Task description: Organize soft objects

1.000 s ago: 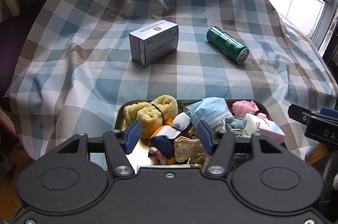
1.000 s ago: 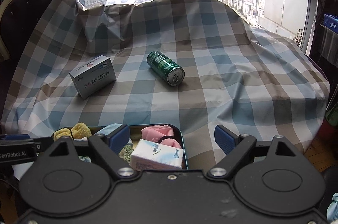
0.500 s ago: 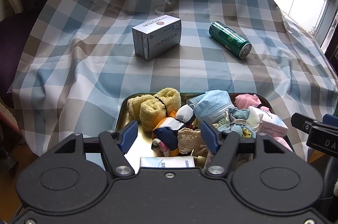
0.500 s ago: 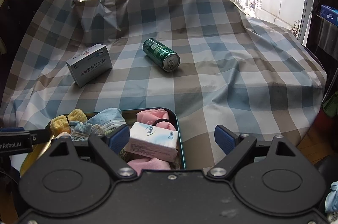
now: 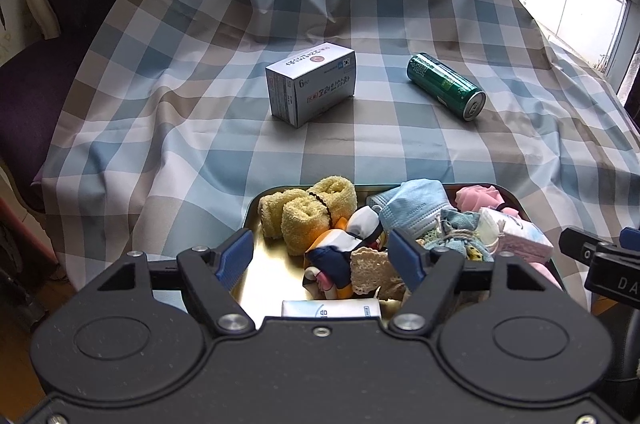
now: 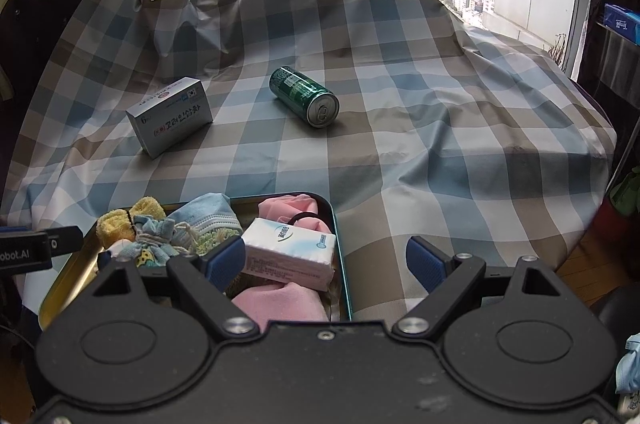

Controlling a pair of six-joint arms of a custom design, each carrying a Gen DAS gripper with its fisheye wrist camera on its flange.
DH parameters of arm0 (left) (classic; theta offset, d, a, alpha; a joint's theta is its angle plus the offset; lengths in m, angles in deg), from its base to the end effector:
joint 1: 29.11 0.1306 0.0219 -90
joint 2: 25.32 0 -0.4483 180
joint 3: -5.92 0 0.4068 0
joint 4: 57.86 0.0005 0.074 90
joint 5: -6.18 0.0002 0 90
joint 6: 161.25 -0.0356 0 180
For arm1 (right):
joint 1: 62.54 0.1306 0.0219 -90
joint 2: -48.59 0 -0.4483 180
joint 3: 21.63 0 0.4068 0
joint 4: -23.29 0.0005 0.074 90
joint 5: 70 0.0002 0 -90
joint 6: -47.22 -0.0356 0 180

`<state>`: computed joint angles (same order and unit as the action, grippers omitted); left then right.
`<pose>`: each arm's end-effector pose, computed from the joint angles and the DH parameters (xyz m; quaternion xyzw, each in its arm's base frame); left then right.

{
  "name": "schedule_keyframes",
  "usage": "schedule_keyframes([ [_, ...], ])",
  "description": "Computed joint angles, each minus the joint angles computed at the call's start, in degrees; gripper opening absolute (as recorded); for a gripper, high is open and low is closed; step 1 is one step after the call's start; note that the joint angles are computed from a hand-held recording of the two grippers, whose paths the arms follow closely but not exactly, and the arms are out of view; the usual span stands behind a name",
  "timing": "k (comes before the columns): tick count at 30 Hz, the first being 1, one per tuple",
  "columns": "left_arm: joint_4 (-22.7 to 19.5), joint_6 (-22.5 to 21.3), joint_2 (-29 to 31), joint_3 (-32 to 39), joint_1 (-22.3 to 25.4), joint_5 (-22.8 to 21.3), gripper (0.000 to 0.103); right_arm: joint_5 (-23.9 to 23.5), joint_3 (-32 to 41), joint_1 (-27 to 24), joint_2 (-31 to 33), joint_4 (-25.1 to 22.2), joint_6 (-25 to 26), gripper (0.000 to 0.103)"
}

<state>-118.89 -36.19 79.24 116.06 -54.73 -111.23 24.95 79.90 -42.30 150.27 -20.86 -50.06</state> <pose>0.5472 -0.2448 0.5170 -0.1465 0.9188 0.0495 0.3633 0.5620 0.2034 0.4920 -0.0872 0.9167 0.0536 0.3863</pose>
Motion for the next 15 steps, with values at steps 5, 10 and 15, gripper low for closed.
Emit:
schedule_keyframes([
  [5, -0.67, -0.09, 0.11, 0.39, -0.17, 0.0, 0.07, -0.01, -0.06, 0.01, -0.05, 0.08, -0.03, 0.088],
  [10, -1.06, 0.05, 0.17, 0.61, -0.29, -0.05, 0.07, -0.07, -0.05, -0.01, -0.04, 0.06, 0.01, 0.088],
  [15, -1.23, 0.11, 0.24, 0.82, -0.27, -0.4, 0.07, -0.13, 0.17, 0.1, -0.09, -0.39, 0.09, 0.088],
])
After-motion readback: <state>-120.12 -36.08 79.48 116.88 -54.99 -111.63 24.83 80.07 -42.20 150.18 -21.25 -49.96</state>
